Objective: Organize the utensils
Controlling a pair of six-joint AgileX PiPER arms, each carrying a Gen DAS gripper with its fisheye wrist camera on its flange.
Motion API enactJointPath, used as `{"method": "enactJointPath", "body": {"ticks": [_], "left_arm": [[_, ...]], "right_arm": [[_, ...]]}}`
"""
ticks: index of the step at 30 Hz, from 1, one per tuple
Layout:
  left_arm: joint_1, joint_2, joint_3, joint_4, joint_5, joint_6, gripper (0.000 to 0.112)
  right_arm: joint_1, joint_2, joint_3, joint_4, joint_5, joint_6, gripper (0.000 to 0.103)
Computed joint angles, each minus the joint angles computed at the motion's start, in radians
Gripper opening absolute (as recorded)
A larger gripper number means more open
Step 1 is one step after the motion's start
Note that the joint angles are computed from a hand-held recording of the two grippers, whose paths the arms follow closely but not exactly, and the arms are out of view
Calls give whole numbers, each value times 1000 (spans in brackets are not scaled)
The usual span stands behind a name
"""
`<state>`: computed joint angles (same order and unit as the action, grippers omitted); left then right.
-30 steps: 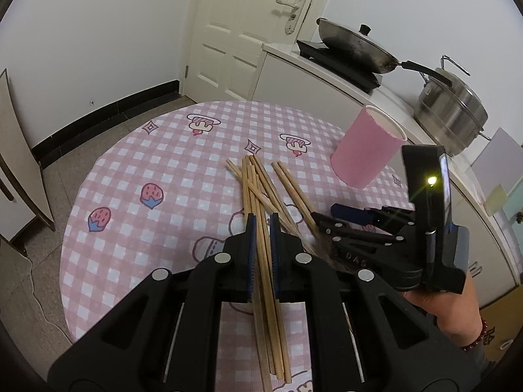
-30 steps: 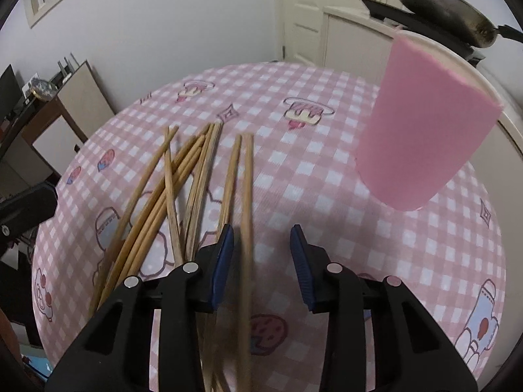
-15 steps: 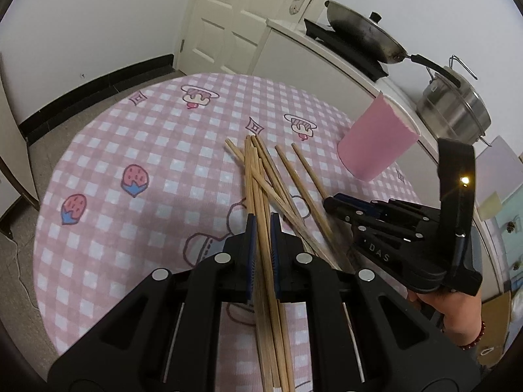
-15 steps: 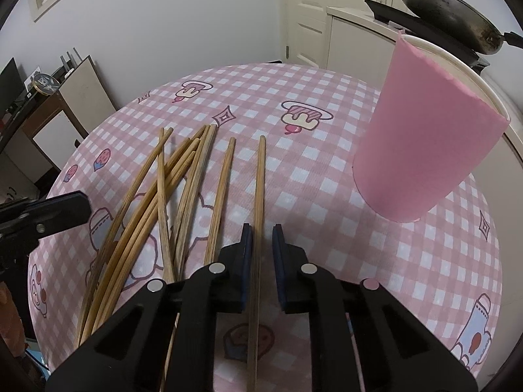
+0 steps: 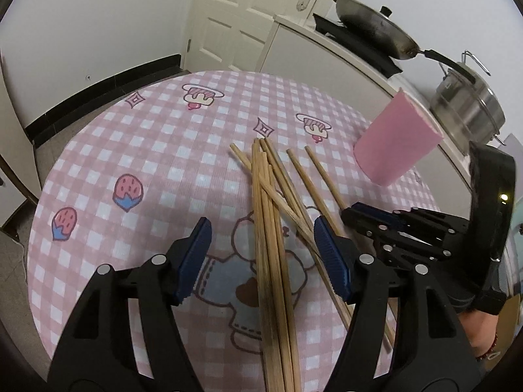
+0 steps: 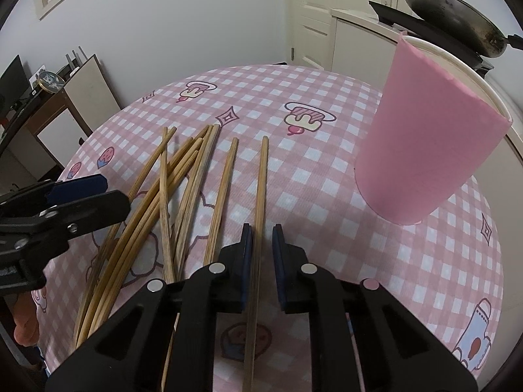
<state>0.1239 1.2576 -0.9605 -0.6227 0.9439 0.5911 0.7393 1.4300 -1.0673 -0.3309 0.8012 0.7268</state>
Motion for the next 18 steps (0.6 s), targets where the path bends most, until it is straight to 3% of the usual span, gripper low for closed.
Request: {"method": "enactJointPath", "body": {"ticks": [2,6,18], "left_arm": [[-7,18,-5,6,-5,-5,60],[-32,66,-19,16,2,-14,34],[-40,128,-64,8,6,-29,7]], "right_arm": [[0,1,-1,0,0,-4,12],[-3,6,-5,6,-2,-12,12],[-26,76,-85,41,22,-69,12]]}}
